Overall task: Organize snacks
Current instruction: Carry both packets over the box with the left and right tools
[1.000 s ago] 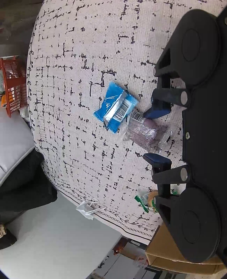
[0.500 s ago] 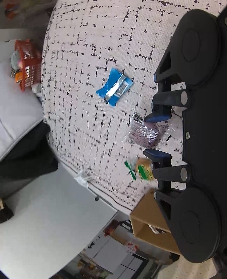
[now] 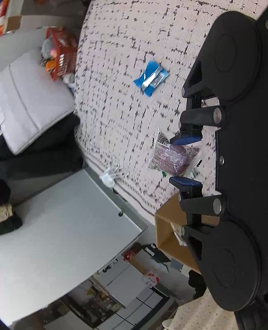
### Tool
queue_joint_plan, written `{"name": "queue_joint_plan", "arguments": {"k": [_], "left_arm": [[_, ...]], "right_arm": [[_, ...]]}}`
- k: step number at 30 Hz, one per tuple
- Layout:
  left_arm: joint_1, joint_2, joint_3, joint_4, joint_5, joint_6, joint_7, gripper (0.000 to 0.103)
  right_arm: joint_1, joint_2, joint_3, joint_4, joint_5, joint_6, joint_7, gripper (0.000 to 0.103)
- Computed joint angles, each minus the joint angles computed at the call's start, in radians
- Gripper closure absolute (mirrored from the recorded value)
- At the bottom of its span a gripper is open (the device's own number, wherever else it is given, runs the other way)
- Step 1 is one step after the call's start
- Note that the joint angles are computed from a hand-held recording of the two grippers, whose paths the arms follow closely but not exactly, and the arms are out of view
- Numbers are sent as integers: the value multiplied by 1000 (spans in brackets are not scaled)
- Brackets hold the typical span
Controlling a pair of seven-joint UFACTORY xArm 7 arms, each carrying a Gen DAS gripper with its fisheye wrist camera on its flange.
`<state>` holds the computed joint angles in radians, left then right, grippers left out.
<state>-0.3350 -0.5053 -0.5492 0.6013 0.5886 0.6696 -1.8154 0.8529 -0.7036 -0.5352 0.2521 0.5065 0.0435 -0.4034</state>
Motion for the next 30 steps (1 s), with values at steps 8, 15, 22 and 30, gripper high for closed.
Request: {"name": "queue_joint_plan", "arguments": {"k": [8,15,22,30], "left_arm": [[-36,-138,22,-54,-75,55,53,76],[-34,-251,30,-97,-145,74,125,76],[-29,-372,59,-158,-219,96,208,76],[-14,-483,90,-228,-291,98,288,76]], "right_arm": [[-27,-55,102,-28,-27,-3,58,70],[-51,-93,196,-51,-72,-5,140,70],[-66,-105,267,-76,-130,-26,228,70],[-15,-59,285,-70,-196,-76,312,70]]}}
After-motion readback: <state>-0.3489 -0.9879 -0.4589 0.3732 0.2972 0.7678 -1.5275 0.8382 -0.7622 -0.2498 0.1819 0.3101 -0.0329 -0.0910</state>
